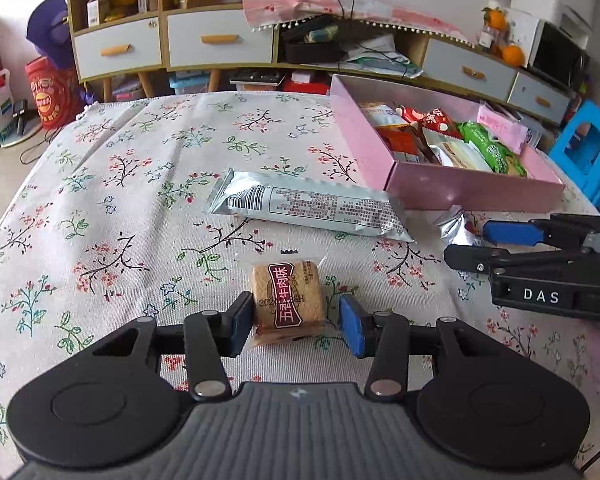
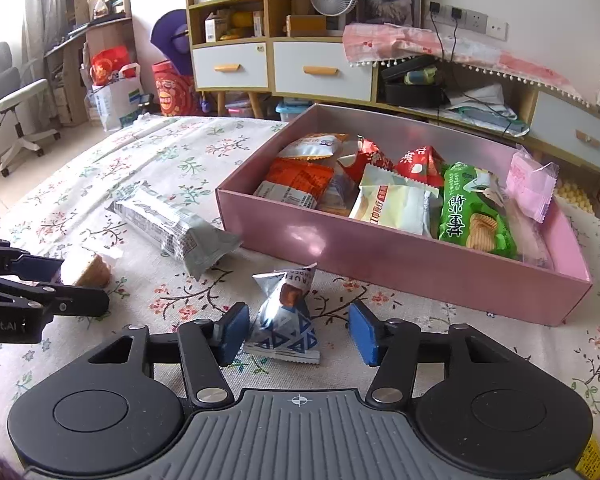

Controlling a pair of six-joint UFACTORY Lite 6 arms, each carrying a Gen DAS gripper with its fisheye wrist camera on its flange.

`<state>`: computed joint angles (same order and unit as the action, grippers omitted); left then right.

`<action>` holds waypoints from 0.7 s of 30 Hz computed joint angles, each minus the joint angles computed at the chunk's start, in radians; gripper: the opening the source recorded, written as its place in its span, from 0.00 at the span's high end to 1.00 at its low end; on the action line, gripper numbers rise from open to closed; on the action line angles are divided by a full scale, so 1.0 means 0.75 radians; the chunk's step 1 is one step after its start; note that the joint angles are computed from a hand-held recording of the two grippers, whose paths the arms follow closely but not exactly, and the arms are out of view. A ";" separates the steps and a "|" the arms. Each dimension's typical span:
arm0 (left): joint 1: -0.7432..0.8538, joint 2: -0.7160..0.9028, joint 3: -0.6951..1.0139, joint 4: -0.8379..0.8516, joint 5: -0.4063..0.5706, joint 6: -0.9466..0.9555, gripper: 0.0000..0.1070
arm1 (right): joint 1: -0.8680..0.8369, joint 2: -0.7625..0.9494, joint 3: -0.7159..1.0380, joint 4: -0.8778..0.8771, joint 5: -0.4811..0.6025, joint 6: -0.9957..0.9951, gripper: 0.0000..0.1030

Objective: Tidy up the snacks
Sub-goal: 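Grasp the brown square biscuit packet with the left gripper while the right grasps the blue-white triangular packet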

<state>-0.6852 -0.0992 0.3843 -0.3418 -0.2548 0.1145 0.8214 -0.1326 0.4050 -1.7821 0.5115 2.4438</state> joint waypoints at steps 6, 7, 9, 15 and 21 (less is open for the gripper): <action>0.016 -0.012 -0.005 0.036 0.013 -0.045 0.61 | -0.015 -0.026 -0.009 -0.018 -0.032 0.011 0.59; 0.016 -0.013 -0.004 0.029 0.017 -0.044 0.62 | -0.021 -0.033 -0.014 -0.027 -0.040 0.014 0.61; 0.013 -0.015 0.001 -0.026 0.024 -0.005 0.64 | -0.020 -0.036 -0.011 -0.029 -0.052 0.006 0.67; 0.007 -0.023 0.019 -0.138 0.060 0.059 0.70 | -0.049 -0.064 0.003 0.016 -0.124 -0.046 0.69; 0.006 -0.036 0.035 -0.170 0.110 0.063 0.70 | -0.131 -0.145 -0.003 0.004 -0.260 -0.025 0.73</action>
